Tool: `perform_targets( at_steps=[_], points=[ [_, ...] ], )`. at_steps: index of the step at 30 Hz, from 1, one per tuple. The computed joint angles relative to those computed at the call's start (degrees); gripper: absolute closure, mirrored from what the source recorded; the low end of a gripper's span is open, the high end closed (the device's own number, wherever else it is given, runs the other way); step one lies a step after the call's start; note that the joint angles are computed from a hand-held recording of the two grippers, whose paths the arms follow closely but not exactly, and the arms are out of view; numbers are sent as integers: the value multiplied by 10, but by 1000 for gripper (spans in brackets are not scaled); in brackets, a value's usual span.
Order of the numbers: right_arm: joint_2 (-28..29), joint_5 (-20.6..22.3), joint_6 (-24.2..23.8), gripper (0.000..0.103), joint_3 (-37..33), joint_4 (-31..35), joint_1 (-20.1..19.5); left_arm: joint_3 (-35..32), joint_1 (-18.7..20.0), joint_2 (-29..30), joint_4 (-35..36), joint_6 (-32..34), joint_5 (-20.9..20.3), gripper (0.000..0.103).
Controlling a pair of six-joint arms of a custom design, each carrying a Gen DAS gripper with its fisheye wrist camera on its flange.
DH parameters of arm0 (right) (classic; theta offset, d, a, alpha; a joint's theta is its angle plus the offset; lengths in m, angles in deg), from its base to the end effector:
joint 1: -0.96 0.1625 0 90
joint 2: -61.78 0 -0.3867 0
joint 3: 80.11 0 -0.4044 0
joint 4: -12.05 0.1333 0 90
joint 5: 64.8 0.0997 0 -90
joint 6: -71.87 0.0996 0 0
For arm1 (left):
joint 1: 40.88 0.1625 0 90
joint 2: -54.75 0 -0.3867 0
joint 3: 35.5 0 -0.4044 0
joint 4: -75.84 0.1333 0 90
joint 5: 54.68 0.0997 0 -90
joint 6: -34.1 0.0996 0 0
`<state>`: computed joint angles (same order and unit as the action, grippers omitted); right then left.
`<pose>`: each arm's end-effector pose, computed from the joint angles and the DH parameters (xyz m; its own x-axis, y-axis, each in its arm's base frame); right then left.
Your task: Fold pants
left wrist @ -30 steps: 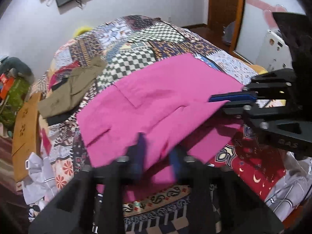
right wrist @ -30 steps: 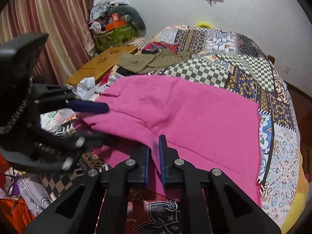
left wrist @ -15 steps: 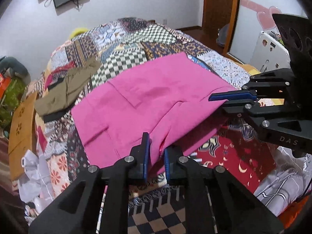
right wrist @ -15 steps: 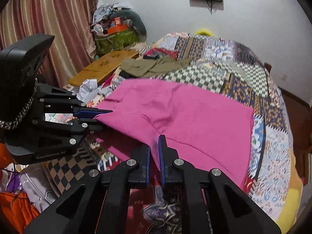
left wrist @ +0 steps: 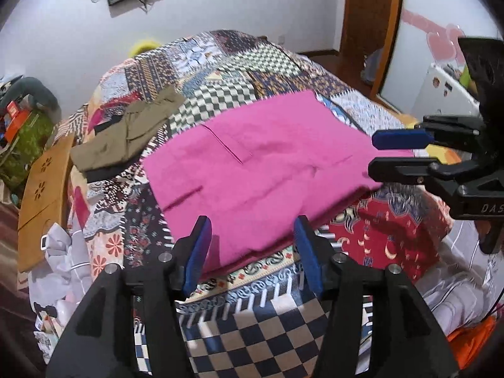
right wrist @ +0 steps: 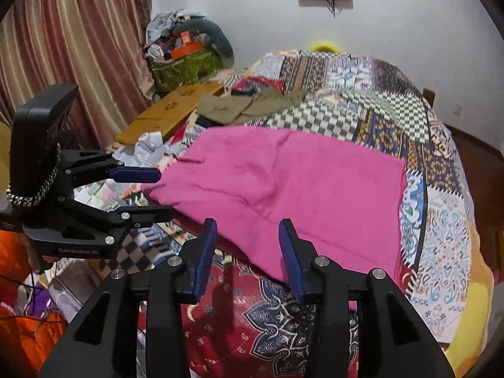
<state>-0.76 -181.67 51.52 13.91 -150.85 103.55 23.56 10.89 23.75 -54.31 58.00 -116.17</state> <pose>0.2293 -0.6217 0.2938 -0.8205 -0.1632 0.5478 -0.4787 0.7200 -0.5024 -0.3556 -0.7436 0.1067 -0.4425 0.7365 -0.5116 0.8579 0.5138 -0.0024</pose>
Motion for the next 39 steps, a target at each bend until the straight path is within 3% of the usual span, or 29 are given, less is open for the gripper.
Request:
perform_targets(
  at_steps=[6,11,15,18,23,36,39],
  points=[
    [18,9,15,59,-25,-10,-3,-41,3,19,-20,-25,-14,32],
    [37,13,34,59,-43,6,-13,-92,12,54,17,-55,-11,30],
    [45,0,40,59,-46,27,-22,-117,20,86,48,-60,47,30],
    [35,-5,54,59,-30,31,-33,-101,33,79,28,-56,37,19],
    [4,-28,57,59,11,-5,-43,-98,39,69,32,-61,38,16],
    [-79,-67,124,55,98,-41,-72,-52,34,40,-14,-22,73,16],
    [-87,-84,128,55,105,-38,-73,-48,31,42,-37,-9,107,17]
  ],
)
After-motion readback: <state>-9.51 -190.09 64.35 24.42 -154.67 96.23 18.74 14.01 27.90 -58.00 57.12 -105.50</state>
